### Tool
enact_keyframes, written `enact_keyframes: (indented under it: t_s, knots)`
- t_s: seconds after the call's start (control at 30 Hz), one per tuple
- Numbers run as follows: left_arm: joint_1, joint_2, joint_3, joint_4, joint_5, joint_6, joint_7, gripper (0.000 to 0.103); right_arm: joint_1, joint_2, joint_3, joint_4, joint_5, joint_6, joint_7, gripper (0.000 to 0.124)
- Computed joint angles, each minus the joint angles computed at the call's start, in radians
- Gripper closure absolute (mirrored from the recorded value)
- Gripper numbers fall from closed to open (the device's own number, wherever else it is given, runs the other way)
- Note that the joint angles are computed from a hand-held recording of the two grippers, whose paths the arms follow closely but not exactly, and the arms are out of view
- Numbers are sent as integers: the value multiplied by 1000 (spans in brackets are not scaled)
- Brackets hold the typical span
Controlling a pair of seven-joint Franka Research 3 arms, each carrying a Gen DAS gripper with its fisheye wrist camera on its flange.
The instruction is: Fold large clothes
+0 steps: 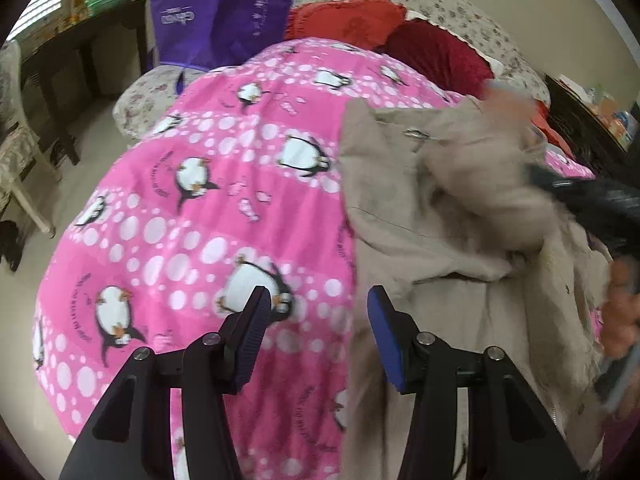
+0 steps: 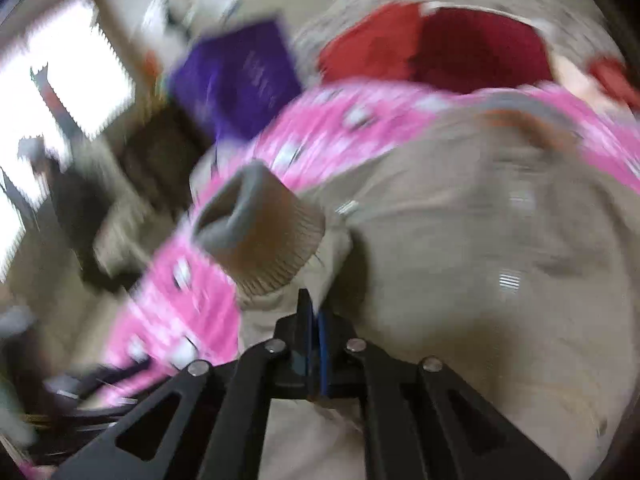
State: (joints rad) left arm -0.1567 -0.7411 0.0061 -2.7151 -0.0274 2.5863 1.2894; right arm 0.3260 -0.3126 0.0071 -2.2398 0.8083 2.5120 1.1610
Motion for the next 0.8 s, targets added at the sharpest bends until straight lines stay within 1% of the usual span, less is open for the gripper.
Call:
enact_keyframes:
  t_s: [0.03,0.07,0.1,0.13,0.17,0.2,0.23,0.27,0.3,0.33,0.37,0.4,0.43,0.47,0.5,0.53,0.57,0.6,0.63,0.67,0.7,0.73,0.77,0.8]
  knots:
    - [-9,4,-2,2,-3,1,4,65,-7,-41,-37,-29,55,-6,-17,122]
    - [-20,10,-4,4,-6,5,10,65,-33,-98,-70,-78,87,3,-14,122]
    - [-30,20,-13,10,-5,8,14,65,-56,-127,-82,-106,88,14,-3,122]
    - [-35,31,-21,17,-3,7,13,65,-98,-164,-95,-148,65,25,30,122]
    - [-40,41,-26,23,-3,6,14,65,-123,-175,-98,-164,42,31,55,121]
    - [-53,63,-30,36,-6,3,17,65,-167,-195,-99,-195,-9,32,92,121]
    - [-56,78,-36,44,-6,2,16,65,-211,-204,-96,-220,-69,23,134,121]
    - [-55,95,-47,54,1,-1,11,65,-238,-207,-94,-234,-110,12,168,117]
    - [-52,118,-64,67,13,-5,4,65,-274,-216,-92,-253,-160,-7,211,117]
    - [-52,128,-69,72,19,-8,2,65,-298,-235,-103,-277,-188,-22,232,115]
    - [-52,145,-77,81,27,-12,0,65,-305,-245,-110,-288,-199,-27,241,107]
    - [-46,164,-88,90,41,-15,-6,65,-316,-267,-119,-307,-208,-32,248,91]
    - [-32,180,-105,98,64,-15,-21,65,-322,-289,-125,-324,-213,-29,251,82]
    - [-14,195,-125,105,93,-14,-43,65,-320,-304,-133,-336,-209,-19,244,69]
    - [14,218,-150,117,131,-13,-79,65,-314,-323,-134,-351,-202,1,236,67]
    - [25,231,-156,124,151,-12,-104,65,-304,-328,-138,-353,-196,12,224,65]
    - [36,244,-155,129,162,-6,-130,70,-294,-326,-143,-347,-193,11,216,61]
    - [33,252,-136,127,149,11,-143,76,-290,-313,-147,-330,-195,1,214,59]
    - [25,256,-110,122,121,31,-149,79,-282,-288,-153,-307,-192,-16,214,58]
    - [17,258,-83,116,86,49,-153,84,-269,-257,-162,-278,-180,-32,208,58]
    - [6,259,-51,110,44,64,-148,90,-251,-220,-166,-253,-157,-48,201,58]
    - [-10,258,-17,103,-4,79,-131,92,-241,-188,-167,-233,-141,-59,195,58]
    - [-13,254,-7,97,-27,88,-123,96,-231,-144,-163,-206,-123,-54,186,58]
    - [-9,240,2,85,-47,103,-123,99,-229,-109,-152,-182,-116,-48,189,62]
